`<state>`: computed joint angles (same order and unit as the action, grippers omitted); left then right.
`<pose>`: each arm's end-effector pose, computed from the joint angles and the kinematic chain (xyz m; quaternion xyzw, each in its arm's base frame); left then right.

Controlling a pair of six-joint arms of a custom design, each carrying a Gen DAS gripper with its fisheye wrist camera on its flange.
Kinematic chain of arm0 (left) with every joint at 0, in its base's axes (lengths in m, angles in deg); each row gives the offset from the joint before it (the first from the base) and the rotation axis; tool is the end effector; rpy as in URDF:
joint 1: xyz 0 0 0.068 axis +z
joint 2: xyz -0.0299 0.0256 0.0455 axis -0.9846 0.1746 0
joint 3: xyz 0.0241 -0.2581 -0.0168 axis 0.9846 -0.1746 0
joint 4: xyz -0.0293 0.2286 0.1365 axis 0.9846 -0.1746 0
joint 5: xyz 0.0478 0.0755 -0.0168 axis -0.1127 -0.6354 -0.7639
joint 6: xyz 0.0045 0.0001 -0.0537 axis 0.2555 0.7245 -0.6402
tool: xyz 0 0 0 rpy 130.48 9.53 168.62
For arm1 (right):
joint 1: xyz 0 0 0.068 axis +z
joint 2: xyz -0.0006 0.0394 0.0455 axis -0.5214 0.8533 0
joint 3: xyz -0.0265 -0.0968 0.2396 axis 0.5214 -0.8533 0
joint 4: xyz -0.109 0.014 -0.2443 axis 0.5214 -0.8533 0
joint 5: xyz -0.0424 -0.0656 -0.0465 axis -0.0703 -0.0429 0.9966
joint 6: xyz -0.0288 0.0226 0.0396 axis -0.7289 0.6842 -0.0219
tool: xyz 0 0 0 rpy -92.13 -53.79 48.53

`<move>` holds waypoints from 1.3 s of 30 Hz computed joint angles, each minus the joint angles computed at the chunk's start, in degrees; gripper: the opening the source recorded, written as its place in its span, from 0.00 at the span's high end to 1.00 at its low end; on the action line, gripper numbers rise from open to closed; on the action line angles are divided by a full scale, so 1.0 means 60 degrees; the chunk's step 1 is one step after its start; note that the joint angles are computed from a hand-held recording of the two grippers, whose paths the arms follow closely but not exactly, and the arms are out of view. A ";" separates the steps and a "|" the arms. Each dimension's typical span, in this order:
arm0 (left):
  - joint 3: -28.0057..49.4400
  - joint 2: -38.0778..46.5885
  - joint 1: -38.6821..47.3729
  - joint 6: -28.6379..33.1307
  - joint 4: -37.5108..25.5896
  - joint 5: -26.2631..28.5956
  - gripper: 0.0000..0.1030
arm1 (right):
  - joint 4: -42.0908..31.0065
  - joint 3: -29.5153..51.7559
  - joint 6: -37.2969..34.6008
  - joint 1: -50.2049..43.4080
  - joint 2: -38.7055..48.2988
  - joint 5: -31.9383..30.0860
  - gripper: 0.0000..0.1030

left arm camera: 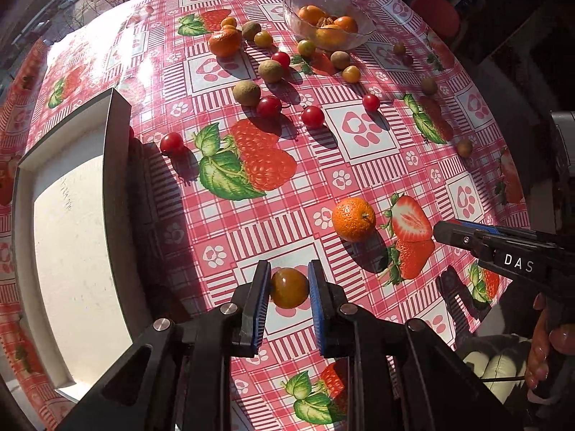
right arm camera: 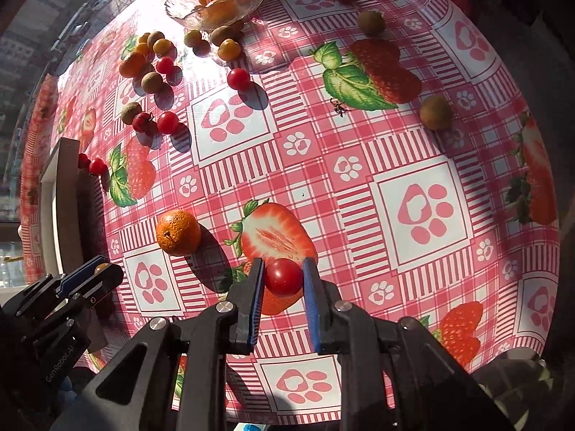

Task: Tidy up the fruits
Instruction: 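Grasp the yellow cherry tomato with the left tool while the right grasps a red cherry tomato, then carry both held tomatoes over the white tray with both tools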

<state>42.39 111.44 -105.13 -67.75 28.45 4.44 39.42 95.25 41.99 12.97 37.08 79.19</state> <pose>0.2859 -0.1424 0.0882 0.3550 0.9259 -0.1071 0.0714 0.2105 0.2022 0.0401 0.3303 0.9369 0.0781 0.0836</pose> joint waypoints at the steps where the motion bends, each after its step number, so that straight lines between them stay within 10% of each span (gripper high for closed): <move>1: -0.0047 -0.0070 0.0082 0.0016 0.0048 0.0013 0.78 | -0.0102 0.0093 0.0174 0.0244 -0.0053 0.0070 0.78; 16: 0.0029 -0.1013 0.3771 0.1981 -0.1007 0.0344 0.78 | -0.2102 0.3078 -0.1150 0.0983 0.0233 0.0062 0.78; 39: 0.1518 0.1935 0.6492 0.3131 0.0066 -0.1043 0.78 | -0.7328 1.6888 -0.4289 0.1277 0.9066 -0.1383 0.78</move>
<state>51.50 123.05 -66.18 -48.96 28.84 -1.82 -4.55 196.58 16.25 20.63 91.47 70.89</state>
